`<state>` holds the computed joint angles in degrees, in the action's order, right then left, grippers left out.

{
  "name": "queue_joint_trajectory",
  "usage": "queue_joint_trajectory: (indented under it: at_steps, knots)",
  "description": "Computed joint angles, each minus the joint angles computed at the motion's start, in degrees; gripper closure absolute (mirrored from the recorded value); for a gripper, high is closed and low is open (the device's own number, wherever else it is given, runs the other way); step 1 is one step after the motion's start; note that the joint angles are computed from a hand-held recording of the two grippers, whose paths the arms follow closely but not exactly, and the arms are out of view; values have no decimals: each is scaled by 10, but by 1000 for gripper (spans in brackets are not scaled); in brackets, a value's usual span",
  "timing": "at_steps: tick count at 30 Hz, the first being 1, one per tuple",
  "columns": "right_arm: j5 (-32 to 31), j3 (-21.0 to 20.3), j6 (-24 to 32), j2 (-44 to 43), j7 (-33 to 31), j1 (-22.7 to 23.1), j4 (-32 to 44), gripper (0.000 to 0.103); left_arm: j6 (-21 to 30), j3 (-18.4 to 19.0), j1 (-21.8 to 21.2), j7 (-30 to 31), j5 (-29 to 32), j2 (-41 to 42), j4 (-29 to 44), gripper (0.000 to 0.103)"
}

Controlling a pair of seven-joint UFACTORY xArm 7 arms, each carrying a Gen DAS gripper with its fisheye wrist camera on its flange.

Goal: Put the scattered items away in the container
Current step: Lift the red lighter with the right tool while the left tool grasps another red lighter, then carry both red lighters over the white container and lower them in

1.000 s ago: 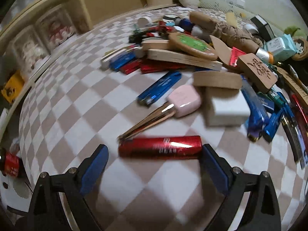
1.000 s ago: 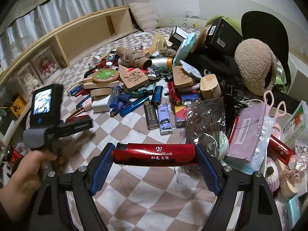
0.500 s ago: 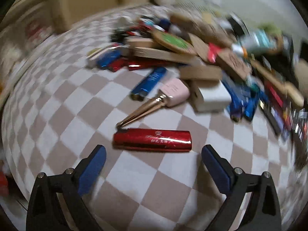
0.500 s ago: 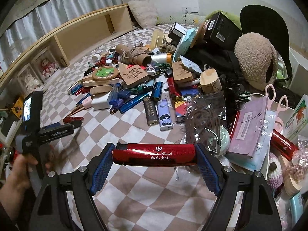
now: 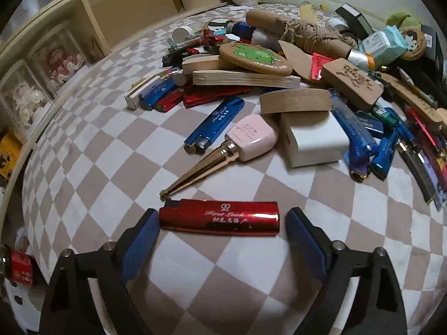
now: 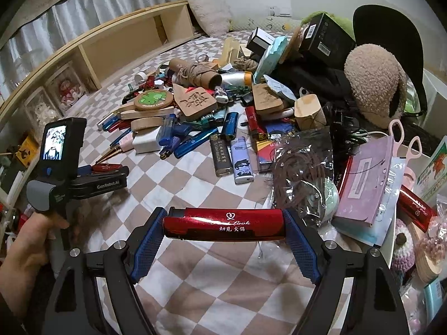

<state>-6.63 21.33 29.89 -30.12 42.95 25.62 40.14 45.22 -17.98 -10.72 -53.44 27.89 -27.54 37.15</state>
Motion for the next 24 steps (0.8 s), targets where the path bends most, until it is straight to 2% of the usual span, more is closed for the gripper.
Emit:
queue_joint_trajectory:
  at_steps: [1, 7, 15, 24]
  knots:
    - [0, 0, 0, -1, 1, 0, 0, 20, -5, 3, -3, 2, -3, -6, -5, 19]
    - [-2, 4, -2, -2, 9, -2, 0, 20, -21, 7, -6, 11, -17, -19, -17, 20]
    - [-5, 18, 6, 10, 38, -4, 10, 20, -36, 9, -36, 42, -79, -68, -45, 20]
    - [-19, 56, 57, -28, 144, 3, -7, 20, -47, 3, -85, 103, -147, -138, -63, 20]
